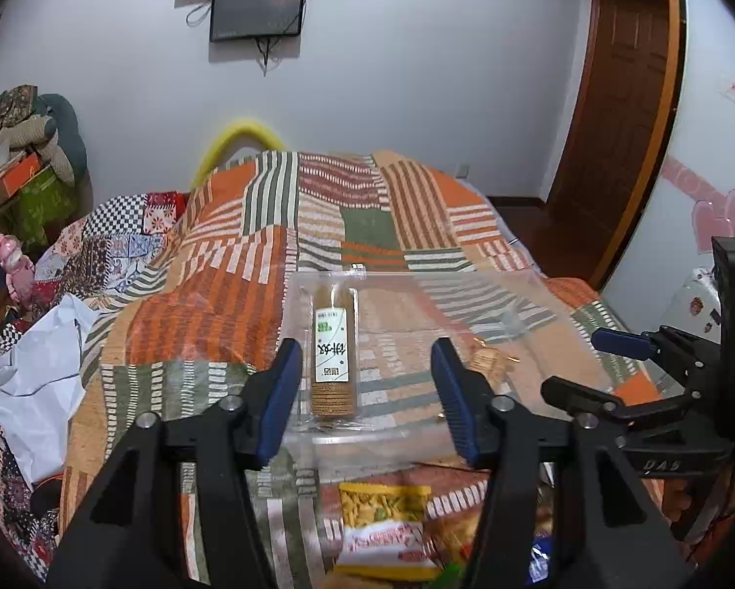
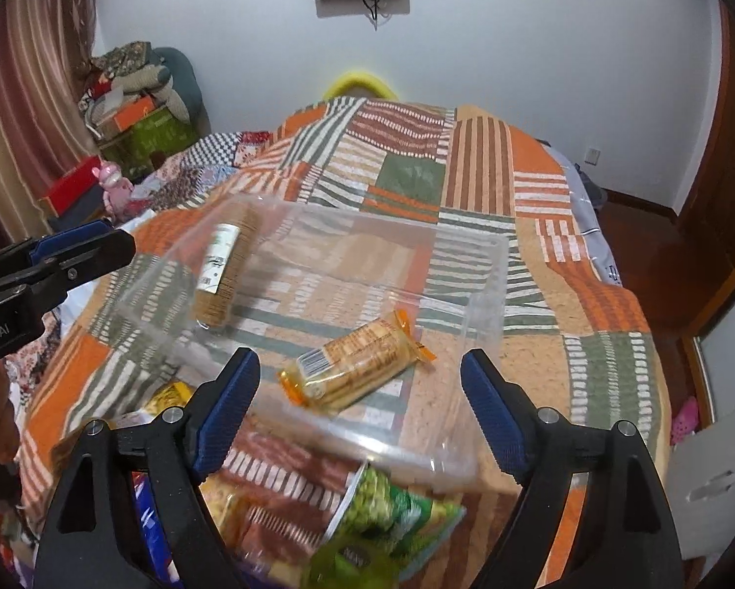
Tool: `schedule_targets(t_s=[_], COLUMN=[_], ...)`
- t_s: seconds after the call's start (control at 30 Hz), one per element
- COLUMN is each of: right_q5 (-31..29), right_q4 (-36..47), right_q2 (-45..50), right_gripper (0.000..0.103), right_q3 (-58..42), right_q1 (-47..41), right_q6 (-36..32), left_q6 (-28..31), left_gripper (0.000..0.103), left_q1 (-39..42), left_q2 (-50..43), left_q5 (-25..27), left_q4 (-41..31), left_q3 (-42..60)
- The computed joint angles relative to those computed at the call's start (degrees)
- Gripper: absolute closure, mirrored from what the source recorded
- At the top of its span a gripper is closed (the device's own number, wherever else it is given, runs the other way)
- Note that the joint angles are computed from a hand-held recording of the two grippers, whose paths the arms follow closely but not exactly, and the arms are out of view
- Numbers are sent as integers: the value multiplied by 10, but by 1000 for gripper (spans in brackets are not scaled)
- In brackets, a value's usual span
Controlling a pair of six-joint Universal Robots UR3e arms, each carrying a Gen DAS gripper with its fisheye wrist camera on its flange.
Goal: Organize snacks
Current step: 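Lift both snacks and drop them into the clear plastic box, then grasp the brown biscuit pack with the left tool while the right tool grasps the orange puff bag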
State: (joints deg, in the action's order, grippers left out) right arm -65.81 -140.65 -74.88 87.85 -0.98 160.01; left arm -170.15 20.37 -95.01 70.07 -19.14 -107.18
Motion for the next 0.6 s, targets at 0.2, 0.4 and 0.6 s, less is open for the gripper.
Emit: schedule_targets(t_s=[0.2,0.4,0.6], right_q5=[24,41,40], right_q4=[-23,-33,-21], right_q2=[-92,-183,-255], right_gripper=[18,15,13], right_q3=[88,181,264], right_q1=[-33,-71,-106], right_q6=[-16,-35,-64], left_q6=[37,72,107], left_gripper=[34,21,21], left_q1=[28,67,99], left_q2=[109,222,295], left_q5=[-23,-45,-36], left_q4=[-28,-66,-110], left_q3=[-78,-163,-234])
